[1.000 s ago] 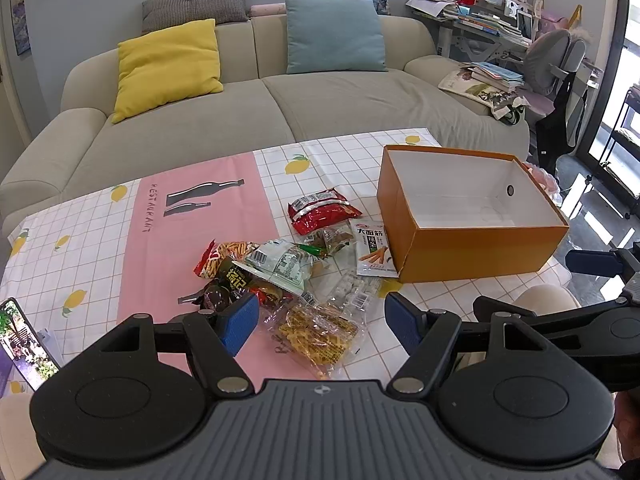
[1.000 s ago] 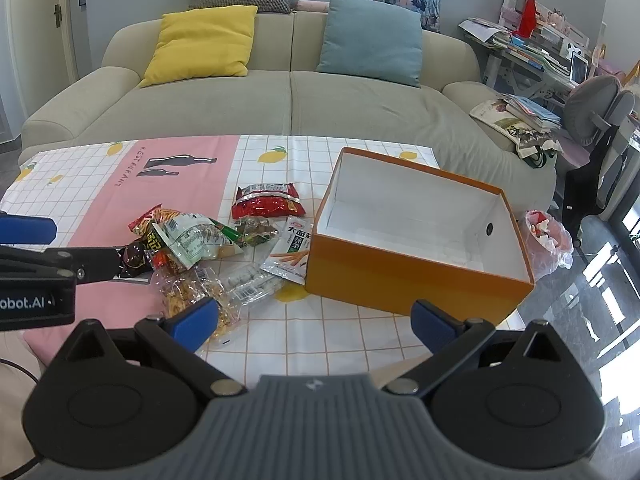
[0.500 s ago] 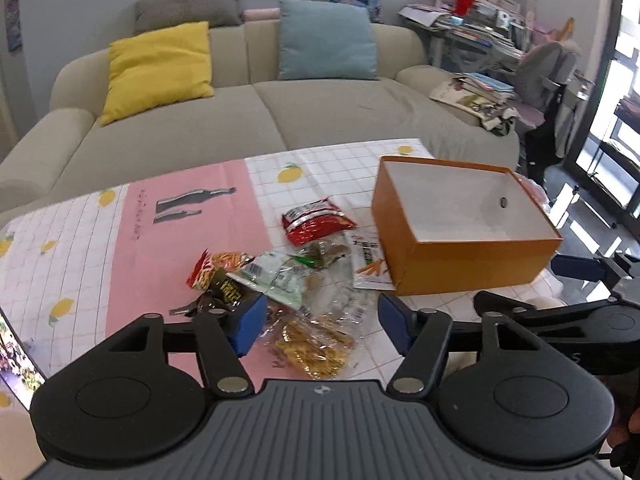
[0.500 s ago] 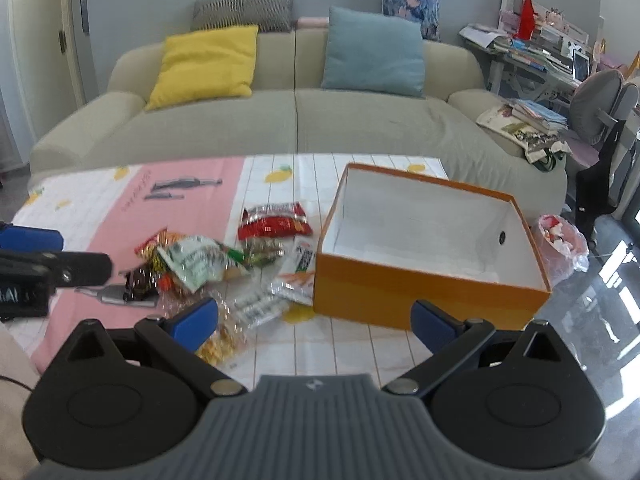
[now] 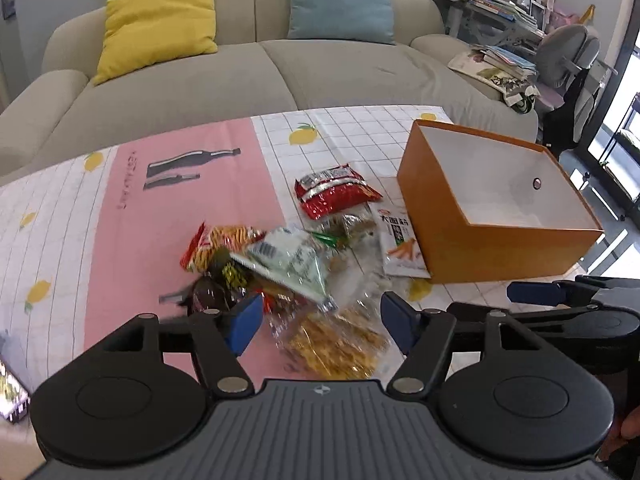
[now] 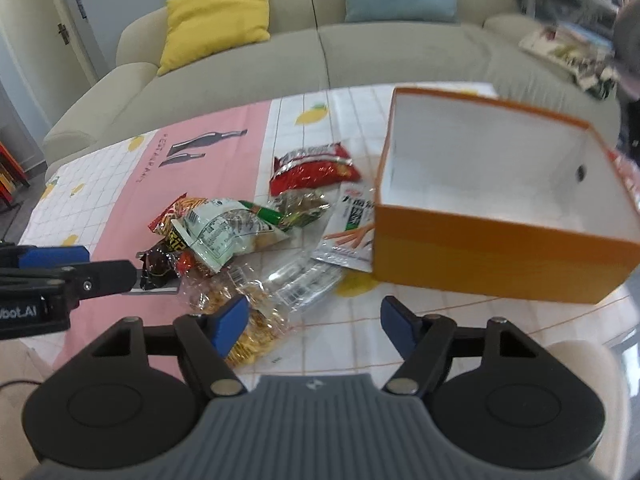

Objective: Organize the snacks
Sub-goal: 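Grasp the green-white bread bag with the left gripper while the right grasps the clear bag of white balls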

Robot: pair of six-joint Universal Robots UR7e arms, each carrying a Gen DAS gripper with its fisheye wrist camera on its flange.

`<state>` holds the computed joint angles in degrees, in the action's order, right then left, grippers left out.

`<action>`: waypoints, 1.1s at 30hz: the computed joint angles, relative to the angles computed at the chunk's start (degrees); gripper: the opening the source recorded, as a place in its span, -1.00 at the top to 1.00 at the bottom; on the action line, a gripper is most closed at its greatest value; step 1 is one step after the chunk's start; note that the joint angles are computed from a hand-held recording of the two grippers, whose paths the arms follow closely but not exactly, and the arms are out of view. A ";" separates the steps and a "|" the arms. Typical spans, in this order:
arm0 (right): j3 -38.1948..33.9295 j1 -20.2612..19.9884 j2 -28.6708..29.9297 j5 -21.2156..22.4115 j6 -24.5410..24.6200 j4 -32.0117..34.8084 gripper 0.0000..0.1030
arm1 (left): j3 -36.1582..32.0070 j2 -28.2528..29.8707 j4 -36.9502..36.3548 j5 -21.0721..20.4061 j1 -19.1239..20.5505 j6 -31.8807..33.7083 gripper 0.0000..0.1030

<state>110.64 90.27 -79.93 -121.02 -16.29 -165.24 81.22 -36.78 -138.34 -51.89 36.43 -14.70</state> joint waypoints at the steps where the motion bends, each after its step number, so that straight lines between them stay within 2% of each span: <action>1: -0.60 -0.24 0.52 0.15 0.67 0.59 -0.51 | -1.22 0.75 0.50 -0.05 0.49 0.95 -0.59; 5: -4.70 -1.68 3.59 -0.40 7.74 5.64 -0.75 | -6.28 3.98 2.58 -1.27 2.71 7.23 -0.71; 10: -8.52 -3.45 6.94 -0.21 15.61 10.16 -0.75 | -12.33 8.29 5.74 -2.21 5.31 16.26 -0.71; 13: -9.93 -4.05 8.41 0.52 19.14 11.30 -0.75 | -15.01 10.27 6.61 -1.77 6.21 19.91 -0.71; 18: -12.89 -4.87 11.09 1.47 24.71 11.94 -0.75 | -19.87 13.27 9.54 -3.46 8.01 24.13 -0.75; 27: -17.18 -5.59 14.89 0.80 29.30 16.11 -0.75 | -27.14 17.91 15.57 -3.68 9.79 28.06 -0.76; 31: -17.91 -5.43 15.94 -0.27 29.72 16.12 -0.71 | -26.79 18.25 14.34 -3.17 9.83 28.34 -0.74; 33: -18.69 -5.39 16.56 -0.53 29.77 17.01 -0.65 | -25.63 18.06 12.89 -2.41 9.66 29.03 -0.65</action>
<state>91.95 84.88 -63.37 -121.54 13.48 -148.23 55.59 -18.72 -125.46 -54.31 46.08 14.33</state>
